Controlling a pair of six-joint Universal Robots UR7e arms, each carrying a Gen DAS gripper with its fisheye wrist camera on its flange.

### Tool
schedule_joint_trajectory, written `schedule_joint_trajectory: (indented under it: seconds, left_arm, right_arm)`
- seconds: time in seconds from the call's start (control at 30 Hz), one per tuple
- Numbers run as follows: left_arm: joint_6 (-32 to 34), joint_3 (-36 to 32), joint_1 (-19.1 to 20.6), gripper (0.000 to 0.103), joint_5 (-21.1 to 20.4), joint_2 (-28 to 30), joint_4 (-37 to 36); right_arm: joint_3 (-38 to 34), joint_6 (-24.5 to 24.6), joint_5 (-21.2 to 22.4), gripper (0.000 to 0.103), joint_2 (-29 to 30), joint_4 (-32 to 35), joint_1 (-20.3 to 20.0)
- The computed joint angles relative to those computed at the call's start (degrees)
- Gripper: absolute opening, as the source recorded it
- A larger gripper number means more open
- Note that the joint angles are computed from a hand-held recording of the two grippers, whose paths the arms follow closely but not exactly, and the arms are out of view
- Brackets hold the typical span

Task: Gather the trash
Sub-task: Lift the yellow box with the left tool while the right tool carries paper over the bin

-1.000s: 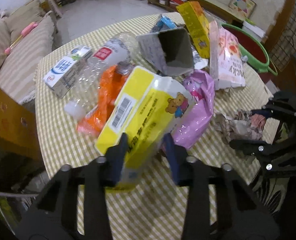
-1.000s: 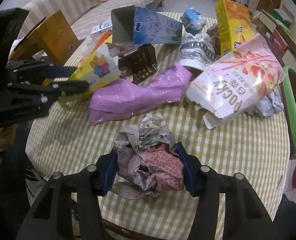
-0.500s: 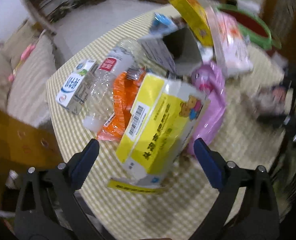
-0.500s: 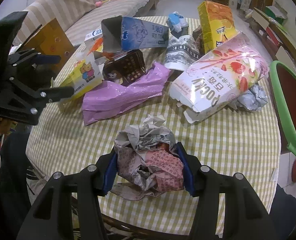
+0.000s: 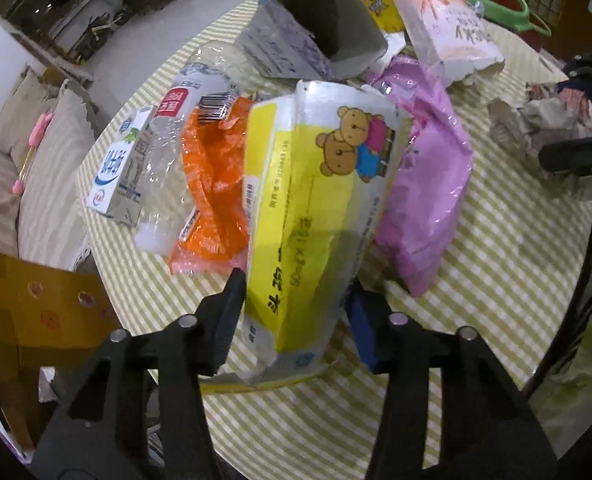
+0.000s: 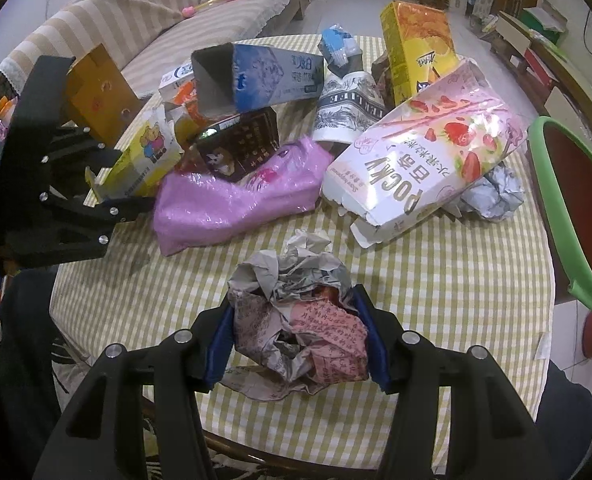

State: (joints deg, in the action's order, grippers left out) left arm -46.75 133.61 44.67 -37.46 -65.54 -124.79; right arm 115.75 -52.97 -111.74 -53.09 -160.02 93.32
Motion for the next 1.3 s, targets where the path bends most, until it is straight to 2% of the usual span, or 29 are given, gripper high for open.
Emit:
schedule_joint_trajectory:
  seconds: [0.17, 0.3, 0.47, 0.7, 0.93, 1.17, 1.3]
  left_arm:
    - [-6.17, 1.9, -2.54, 0.039, -0.7, -2.52, -1.55]
    - [-12.45, 4.35, -4.94, 0.039, -1.08, -5.59, -4.25]
    - [-22.74, 4.74, -9.27, 0.039, -0.87, -5.92, -3.65]
    - [-26.55, 2.86, -11.55, 0.039, 1.1, -4.81, -5.72]
    - [-24.1, 0.21, -11.03, 0.039, 2.66, -2.34, -12.18]
    - [-13.88, -4.77, -7.97, 0.039, 1.67, 2.78, -22.32]
    - [-6.74, -9.55, -6.0, 0.039, 1.6, 7.56, -27.18]
  right_arm:
    - [0.31, -0.14, 1.03, 0.053, -1.16, 0.37, 0.26]
    - [0.39, 0.13, 2.39, 0.052, -2.31, 1.17, 0.37]
    - [0.46, 1.22, 5.07, 0.051, -3.86, 1.32, 0.72]
    - [-0.66, 3.02, 7.59, 0.051, -5.28, 2.54, 0.63]
    - [-4.33, 5.18, 9.83, 0.051, -5.51, 2.78, -0.51]
    - [-10.57, 8.11, 10.89, 0.051, -5.12, 3.5, -2.33]
    - [-14.89, 9.38, 11.04, 0.051, -4.55, 4.33, -3.22]
